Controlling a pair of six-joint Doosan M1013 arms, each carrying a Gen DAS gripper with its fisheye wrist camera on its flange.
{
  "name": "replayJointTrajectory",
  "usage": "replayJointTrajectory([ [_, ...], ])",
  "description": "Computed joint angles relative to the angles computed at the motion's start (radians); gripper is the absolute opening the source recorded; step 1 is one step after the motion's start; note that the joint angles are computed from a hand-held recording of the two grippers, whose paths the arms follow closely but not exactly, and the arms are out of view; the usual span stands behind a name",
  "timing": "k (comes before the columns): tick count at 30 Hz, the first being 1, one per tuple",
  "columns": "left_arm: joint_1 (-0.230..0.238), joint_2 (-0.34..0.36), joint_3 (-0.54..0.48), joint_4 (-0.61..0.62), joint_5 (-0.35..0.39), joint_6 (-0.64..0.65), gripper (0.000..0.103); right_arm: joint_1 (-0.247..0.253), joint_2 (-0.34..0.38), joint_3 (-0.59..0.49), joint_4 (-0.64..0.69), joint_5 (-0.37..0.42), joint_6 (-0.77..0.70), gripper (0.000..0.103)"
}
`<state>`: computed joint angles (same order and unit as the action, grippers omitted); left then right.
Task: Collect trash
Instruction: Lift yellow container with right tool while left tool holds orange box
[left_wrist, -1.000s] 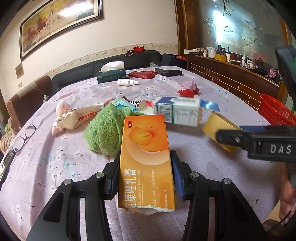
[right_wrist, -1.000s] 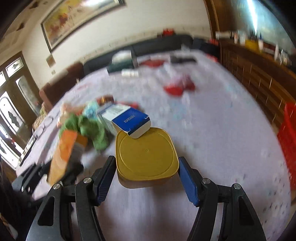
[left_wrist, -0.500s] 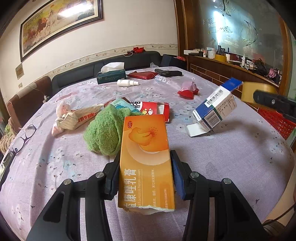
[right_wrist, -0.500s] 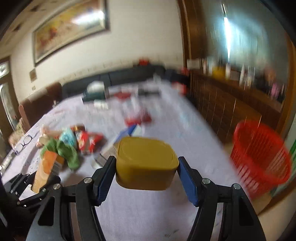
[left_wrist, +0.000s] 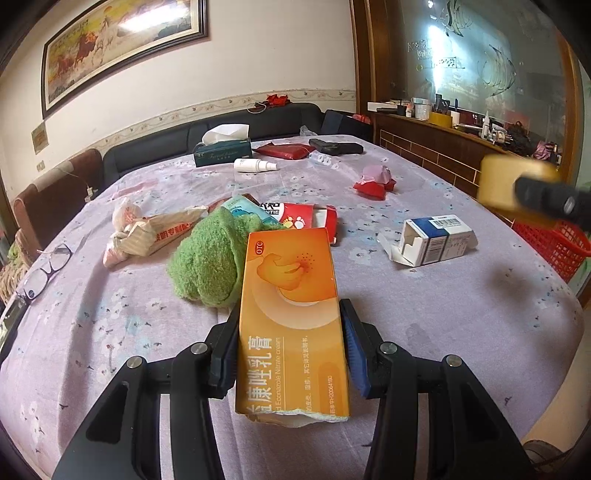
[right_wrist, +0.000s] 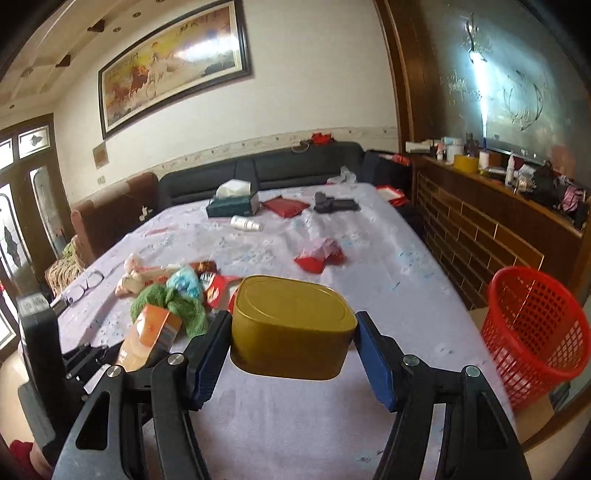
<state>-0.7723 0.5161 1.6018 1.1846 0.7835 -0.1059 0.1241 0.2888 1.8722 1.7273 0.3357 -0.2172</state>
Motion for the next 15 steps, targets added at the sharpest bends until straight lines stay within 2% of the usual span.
replayJointTrajectory([
  [7, -0.01, -0.014, 0.011, 0.033, 0.006, -0.027, 0.046, 0.012, 0.026, -0.006, -0.119, -0.012, 0.112, 0.071],
  [15, -0.013, -0.007, -0.002, 0.013, 0.015, 0.004, 0.047, 0.005, 0.026, -0.004, -0.144, 0.001, 0.141, 0.071],
])
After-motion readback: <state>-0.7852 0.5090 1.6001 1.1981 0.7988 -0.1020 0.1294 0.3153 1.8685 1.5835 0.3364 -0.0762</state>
